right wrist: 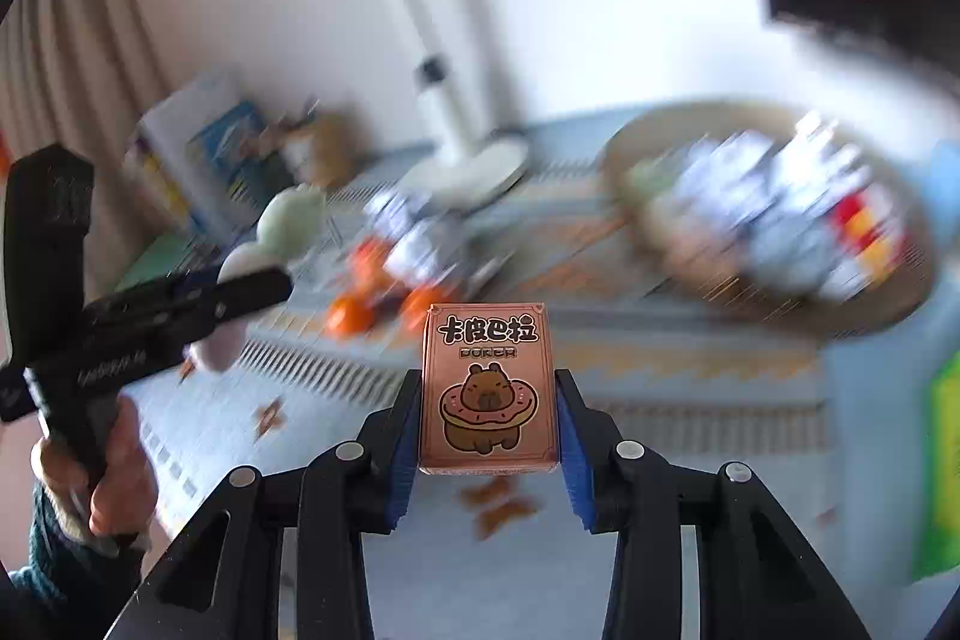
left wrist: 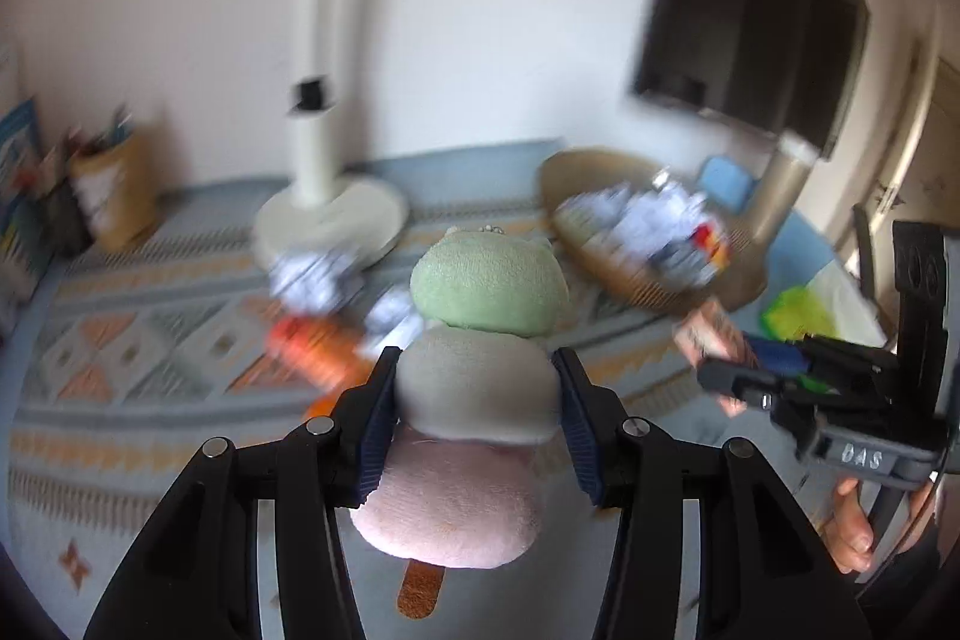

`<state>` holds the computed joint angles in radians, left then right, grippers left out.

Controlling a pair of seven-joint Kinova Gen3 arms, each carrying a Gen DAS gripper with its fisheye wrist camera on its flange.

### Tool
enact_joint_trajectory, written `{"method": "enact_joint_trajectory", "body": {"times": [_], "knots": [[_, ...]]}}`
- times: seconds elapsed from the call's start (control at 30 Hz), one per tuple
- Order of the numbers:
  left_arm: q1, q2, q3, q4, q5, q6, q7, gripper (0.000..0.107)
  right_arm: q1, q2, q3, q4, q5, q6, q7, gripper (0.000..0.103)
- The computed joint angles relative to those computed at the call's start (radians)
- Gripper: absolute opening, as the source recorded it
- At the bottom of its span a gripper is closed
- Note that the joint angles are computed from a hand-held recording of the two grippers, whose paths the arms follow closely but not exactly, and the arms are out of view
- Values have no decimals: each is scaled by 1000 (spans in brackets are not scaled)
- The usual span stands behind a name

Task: Organize objects
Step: 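Lift the snack box and bear plush and carry them toward the gold bowl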

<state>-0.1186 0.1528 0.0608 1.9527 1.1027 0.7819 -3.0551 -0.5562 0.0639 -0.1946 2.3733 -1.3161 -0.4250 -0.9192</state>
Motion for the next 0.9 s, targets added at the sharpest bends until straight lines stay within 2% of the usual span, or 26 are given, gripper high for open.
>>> {"method": "enact_joint_trajectory", "body": {"times": [0.13,0.2,0.27,0.4,0.53,0.63,0.7,0.83,0.9], "knots": [[73,52,55,-72,47,-47,55,47,66,-79,20,-3,-91,-85,43,40],[126,102,75,-134,34,-79,136,47,111,-79,22,-29,-161,-148,59,40],[151,135,113,-173,27,-129,187,47,148,-67,36,-50,-173,-175,36,40],[190,239,175,-274,13,-176,275,47,222,-27,79,-78,-82,-179,-83,40],[202,313,226,-318,-18,-223,322,47,217,32,96,-66,14,-273,-190,40],[193,345,264,-323,-44,-252,317,47,234,76,80,-30,117,-328,-309,40],[190,351,282,-322,-73,-275,323,47,220,86,115,-26,152,-303,-337,40],[149,354,341,-305,-61,-287,287,47,214,87,153,-15,203,-282,-365,40],[150,354,345,-302,-76,-287,282,49,253,85,148,-14,268,-227,-405,40]]}}
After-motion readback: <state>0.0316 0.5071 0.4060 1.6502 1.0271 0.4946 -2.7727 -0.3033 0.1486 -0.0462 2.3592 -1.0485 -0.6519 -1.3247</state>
